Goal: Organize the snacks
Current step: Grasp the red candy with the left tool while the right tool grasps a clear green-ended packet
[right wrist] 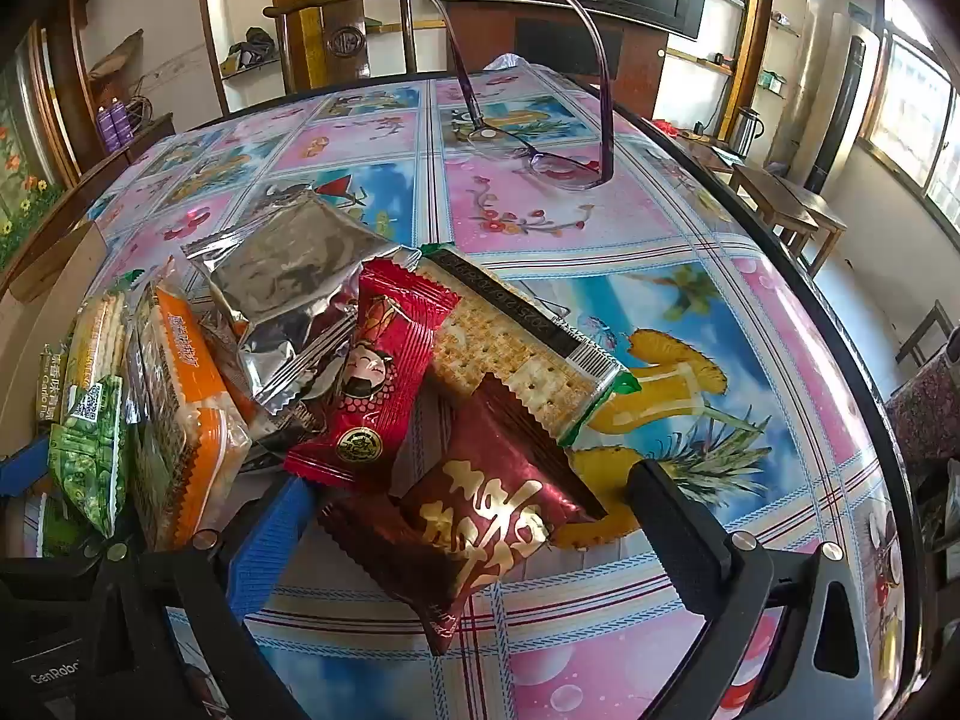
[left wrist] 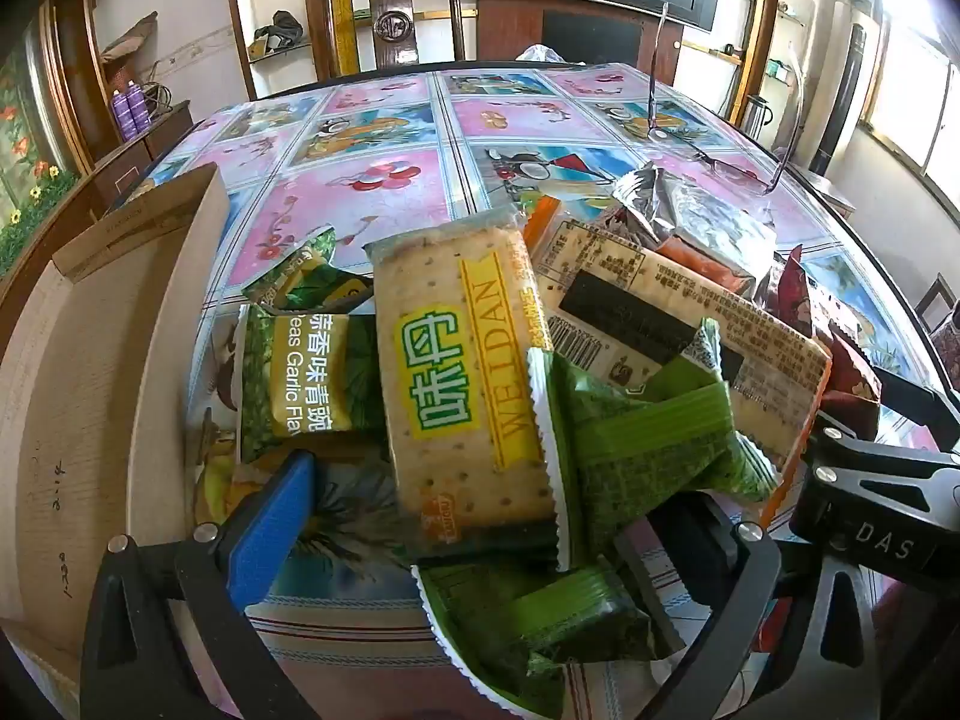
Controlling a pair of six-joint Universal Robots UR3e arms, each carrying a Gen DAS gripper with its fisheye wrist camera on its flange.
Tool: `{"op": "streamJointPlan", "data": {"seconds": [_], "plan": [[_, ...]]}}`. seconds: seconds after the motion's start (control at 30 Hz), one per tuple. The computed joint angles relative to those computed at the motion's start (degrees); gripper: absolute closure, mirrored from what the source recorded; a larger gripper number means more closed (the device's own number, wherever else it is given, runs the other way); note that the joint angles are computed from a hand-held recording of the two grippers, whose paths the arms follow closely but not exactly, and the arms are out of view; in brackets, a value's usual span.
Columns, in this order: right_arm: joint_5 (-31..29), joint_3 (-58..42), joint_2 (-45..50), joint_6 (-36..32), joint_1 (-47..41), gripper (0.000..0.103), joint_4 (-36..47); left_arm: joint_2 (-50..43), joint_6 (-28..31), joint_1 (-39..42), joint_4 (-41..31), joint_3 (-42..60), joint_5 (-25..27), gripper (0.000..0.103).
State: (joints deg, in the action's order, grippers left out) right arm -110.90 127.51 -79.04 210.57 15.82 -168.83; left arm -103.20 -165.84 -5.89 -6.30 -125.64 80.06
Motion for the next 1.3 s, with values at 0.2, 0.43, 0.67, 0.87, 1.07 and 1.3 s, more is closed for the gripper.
{"op": "streamJointPlan", "data": {"seconds": [0.2,0.43,0.67,0.87,1.07,1.3], "plan": [[0.0,-0.1,0.0,0.2,0.0,0.001,0.0,0.0,0.0,0.0,0.0,0.0,0.0,0.0],[2.9,-0.5,-1.9,-2.9,-1.7,0.001,2.9,-0.1,0.1,0.0,0.0,0.1,0.0,0.0],[8.2,9.4,-16.3,-6.9,-4.0,0.004,2.4,0.1,1.2,0.8,-1.0,0.6,-0.9,0.0],[8.0,16.0,-28.3,-10.1,-1.1,0.004,1.2,4.6,7.8,1.8,-10.6,1.6,-5.5,0.0],[17.7,23.1,-40.4,-15.4,-3.1,0.004,-0.9,23.9,14.7,11.6,-14.4,-9.0,-15.4,0.0],[22.1,23.6,-33.8,-16.5,2.1,0.004,-8.8,42.6,38.1,28.5,-44.4,-10.4,-26.1,0.042]]}}
